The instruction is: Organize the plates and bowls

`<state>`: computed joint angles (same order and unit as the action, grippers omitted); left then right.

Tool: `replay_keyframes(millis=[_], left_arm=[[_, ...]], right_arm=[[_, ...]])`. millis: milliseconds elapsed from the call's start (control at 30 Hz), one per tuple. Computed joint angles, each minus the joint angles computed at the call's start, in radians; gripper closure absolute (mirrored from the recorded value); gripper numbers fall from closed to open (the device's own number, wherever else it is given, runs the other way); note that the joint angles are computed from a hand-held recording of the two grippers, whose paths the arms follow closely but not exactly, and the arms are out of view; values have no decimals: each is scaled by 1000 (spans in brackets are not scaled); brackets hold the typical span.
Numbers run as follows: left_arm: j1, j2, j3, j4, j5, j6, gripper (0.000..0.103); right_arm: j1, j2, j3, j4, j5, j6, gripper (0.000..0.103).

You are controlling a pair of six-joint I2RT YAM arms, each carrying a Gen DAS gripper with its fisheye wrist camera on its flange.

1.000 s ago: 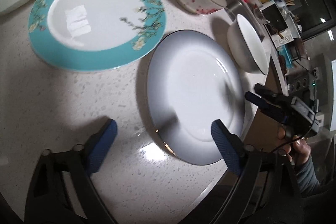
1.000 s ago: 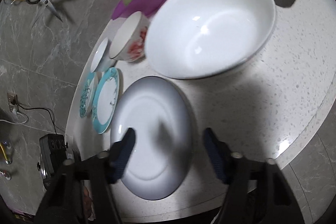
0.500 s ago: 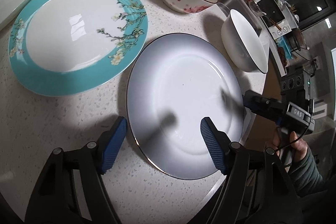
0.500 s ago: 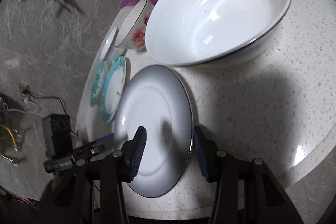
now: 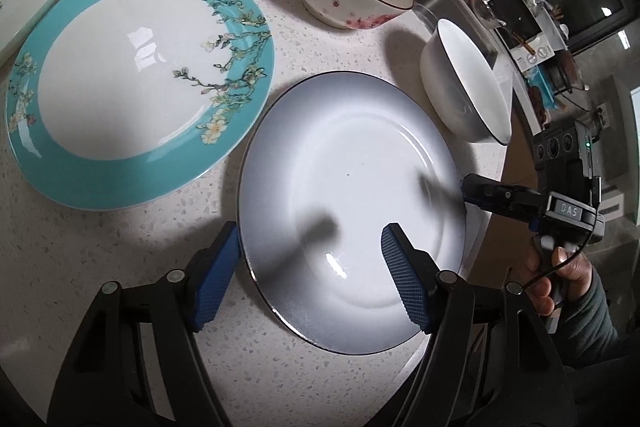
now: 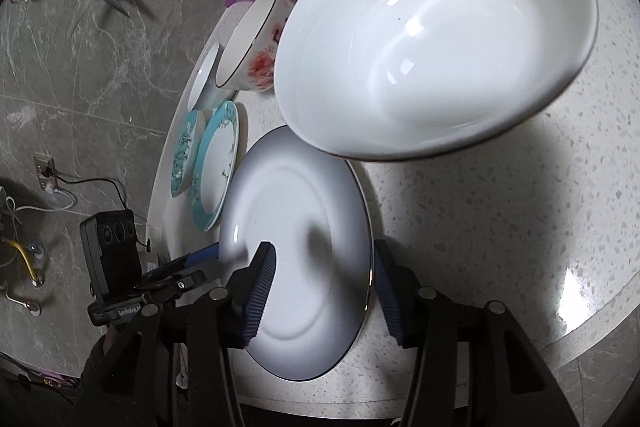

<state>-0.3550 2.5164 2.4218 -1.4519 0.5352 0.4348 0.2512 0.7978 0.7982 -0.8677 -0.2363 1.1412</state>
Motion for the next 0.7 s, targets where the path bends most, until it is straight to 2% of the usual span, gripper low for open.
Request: replay_keyframes(millis=[33, 67, 100, 200, 267, 333, 467, 633, 700], left_arm=[[-3, 7, 17, -9, -14, -1, 38], [-7, 11, 30, -12, -35, -2, 42], [-9, 9, 31, -9, -50, -7, 45], [0, 42, 93, -34, -64, -30, 66], [9, 64, 128, -48, -73, -40, 83], [23, 98, 183, -83, -58, -39, 84], [16, 76, 147, -61, -72, -53, 84], [8, 94, 194, -86, -92, -56, 84], [5, 73, 156, -67, -94, -65, 85]], right_arm=[[6, 18, 15, -25, 14, -11, 69], [8, 35, 29, -56, 27, -26, 87], [-6, 27, 21, -57, 11, -38, 87], [-3, 39, 35, -77, 15, -67, 87], [-6, 43, 35, -77, 11, -72, 87], [-16, 42, 32, -75, -3, -73, 87], [-16, 48, 36, -77, -12, -70, 87], [3, 55, 41, -81, 7, -53, 87], [13, 62, 47, -85, 12, -47, 87]])
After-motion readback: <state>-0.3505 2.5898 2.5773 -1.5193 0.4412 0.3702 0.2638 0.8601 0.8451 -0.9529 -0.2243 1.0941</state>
